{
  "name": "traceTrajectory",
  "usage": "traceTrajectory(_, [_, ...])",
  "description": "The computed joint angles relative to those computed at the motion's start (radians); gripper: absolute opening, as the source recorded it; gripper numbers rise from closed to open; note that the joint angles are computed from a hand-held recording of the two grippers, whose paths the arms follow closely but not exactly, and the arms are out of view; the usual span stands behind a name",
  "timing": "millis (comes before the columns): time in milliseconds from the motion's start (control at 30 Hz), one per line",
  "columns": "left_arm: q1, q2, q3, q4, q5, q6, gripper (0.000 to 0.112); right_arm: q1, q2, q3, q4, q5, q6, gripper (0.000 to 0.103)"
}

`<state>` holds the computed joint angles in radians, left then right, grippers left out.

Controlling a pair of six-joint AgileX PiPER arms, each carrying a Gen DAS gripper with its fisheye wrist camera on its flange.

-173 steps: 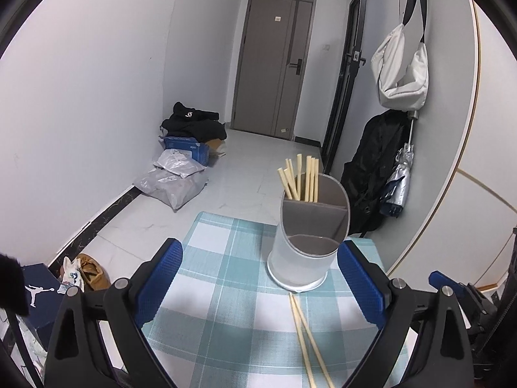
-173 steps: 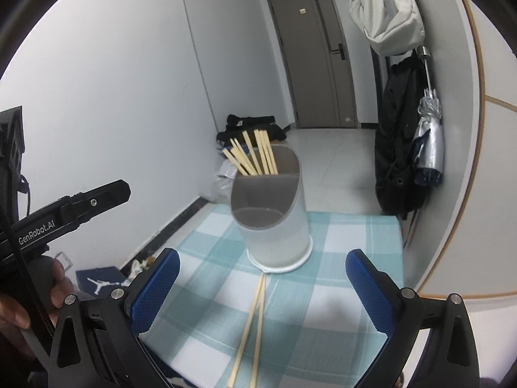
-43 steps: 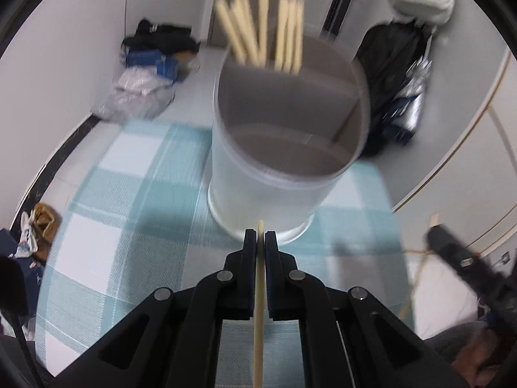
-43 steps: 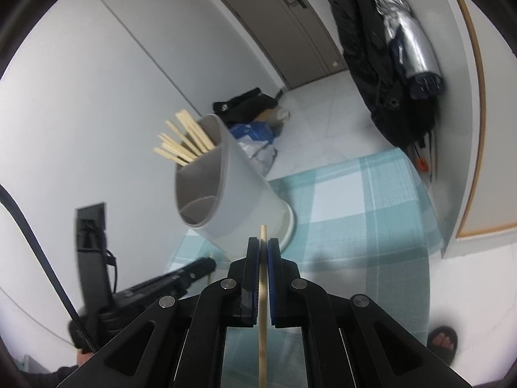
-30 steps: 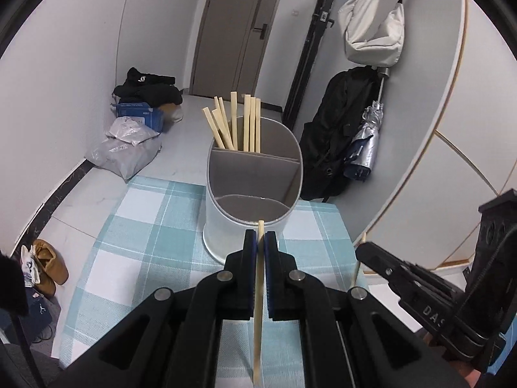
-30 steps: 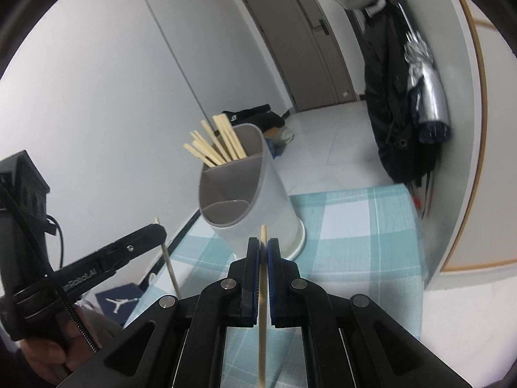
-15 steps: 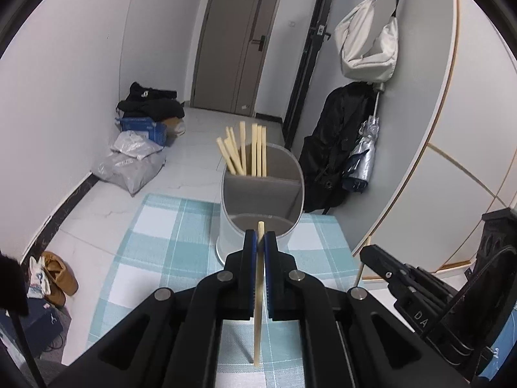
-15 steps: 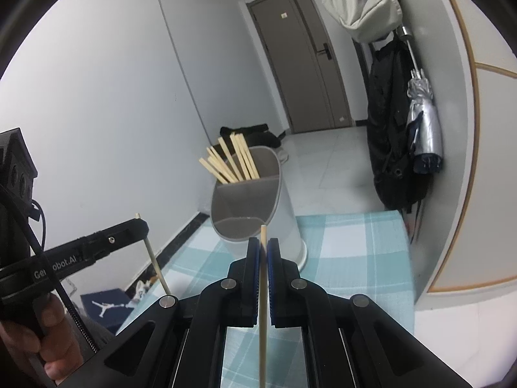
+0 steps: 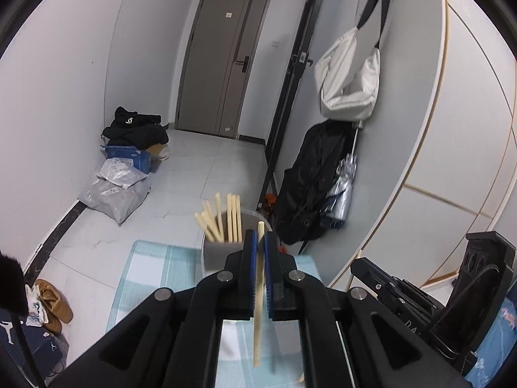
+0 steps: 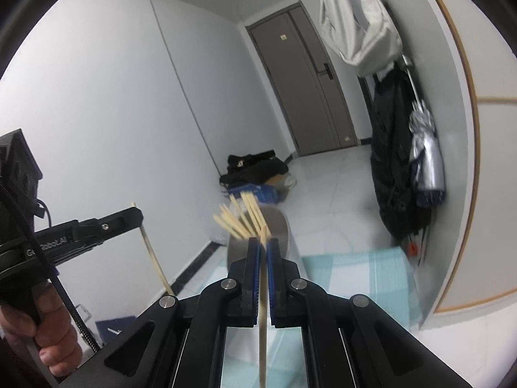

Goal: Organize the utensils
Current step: 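Lift both held chopsticks up over the white holder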

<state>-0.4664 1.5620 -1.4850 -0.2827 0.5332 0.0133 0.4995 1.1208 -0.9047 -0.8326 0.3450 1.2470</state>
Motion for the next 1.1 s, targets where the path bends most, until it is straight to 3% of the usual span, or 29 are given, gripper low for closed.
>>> traceTrajectory(233, [0.038, 0.1, -0.209, -0.057, 0.059, 0.0, 0.001, -0.116, 0.082, -0.231, 0.444, 0.014, -0.522, 0.004])
traceTrajectory(367, [0.058, 0.175, -0.347, -0.061, 0.075, -0.016, 0.001, -0.165, 0.162, -0.393, 0.615, 0.048, -0.753, 0.004])
traceTrajectory(733, [0.1, 0.36, -0.569, -0.108, 0.066, -0.01, 0.001, -0.232, 0.468, -0.803, 0.801, 0.1, -1.09, 0.004])
traceTrajectory(867, [0.109, 0.396, -0.578, -0.138, 0.044, 0.035, 0.001, -0.242, 0.553, -0.881, 0.821, 0.083, -1.139, 0.004])
traceTrajectory(1100, [0.127, 0.455, -0.619, -0.183, 0.082, 0.105, 0.001, -0.252, 0.651, -0.936, 0.887, 0.053, -1.212, 0.004])
